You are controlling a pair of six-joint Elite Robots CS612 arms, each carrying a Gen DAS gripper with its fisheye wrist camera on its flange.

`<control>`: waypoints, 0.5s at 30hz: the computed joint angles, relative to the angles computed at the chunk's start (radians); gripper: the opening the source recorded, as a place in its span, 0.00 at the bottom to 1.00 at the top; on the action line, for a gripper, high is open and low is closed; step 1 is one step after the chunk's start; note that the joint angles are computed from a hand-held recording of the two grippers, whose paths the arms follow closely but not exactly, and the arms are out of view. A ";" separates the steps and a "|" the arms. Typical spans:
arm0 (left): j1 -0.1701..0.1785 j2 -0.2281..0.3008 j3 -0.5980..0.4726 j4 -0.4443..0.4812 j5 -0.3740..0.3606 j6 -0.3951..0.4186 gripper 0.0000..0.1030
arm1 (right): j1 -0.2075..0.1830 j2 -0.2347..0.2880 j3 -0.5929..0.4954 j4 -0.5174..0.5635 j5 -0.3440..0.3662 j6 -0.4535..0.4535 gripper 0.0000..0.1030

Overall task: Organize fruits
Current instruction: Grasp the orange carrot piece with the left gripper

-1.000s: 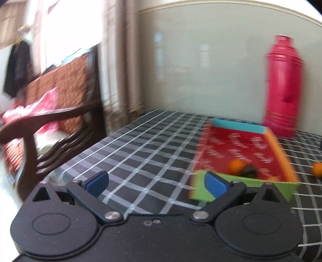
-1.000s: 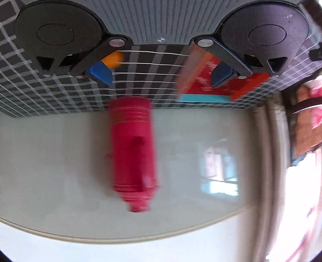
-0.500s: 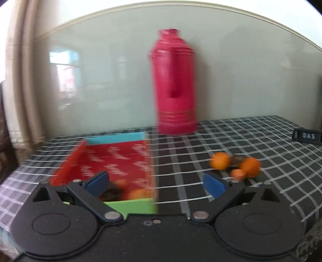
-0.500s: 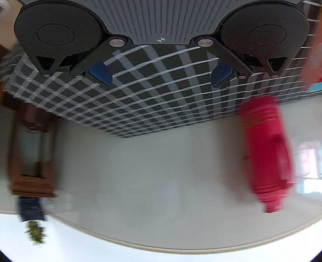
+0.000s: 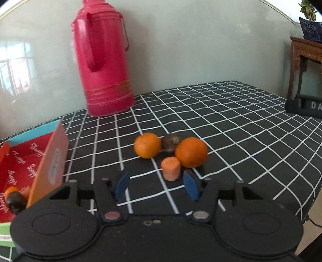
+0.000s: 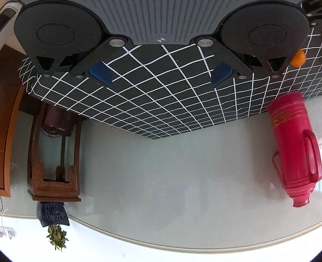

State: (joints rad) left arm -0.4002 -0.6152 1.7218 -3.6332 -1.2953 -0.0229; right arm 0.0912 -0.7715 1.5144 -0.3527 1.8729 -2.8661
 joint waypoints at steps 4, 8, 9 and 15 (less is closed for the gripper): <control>0.004 0.007 -0.026 0.042 -0.022 -0.016 0.45 | -0.005 -0.003 0.004 0.000 -0.038 0.002 1.00; 0.007 0.013 -0.041 0.062 -0.032 -0.038 0.33 | -0.002 -0.001 0.002 0.001 -0.059 -0.010 1.00; 0.007 0.014 -0.044 0.060 -0.034 -0.039 0.22 | -0.002 0.000 0.002 0.000 -0.066 -0.012 1.00; 0.000 0.017 -0.040 0.042 -0.017 -0.025 0.13 | 0.001 0.004 -0.004 0.004 -0.091 -0.015 1.00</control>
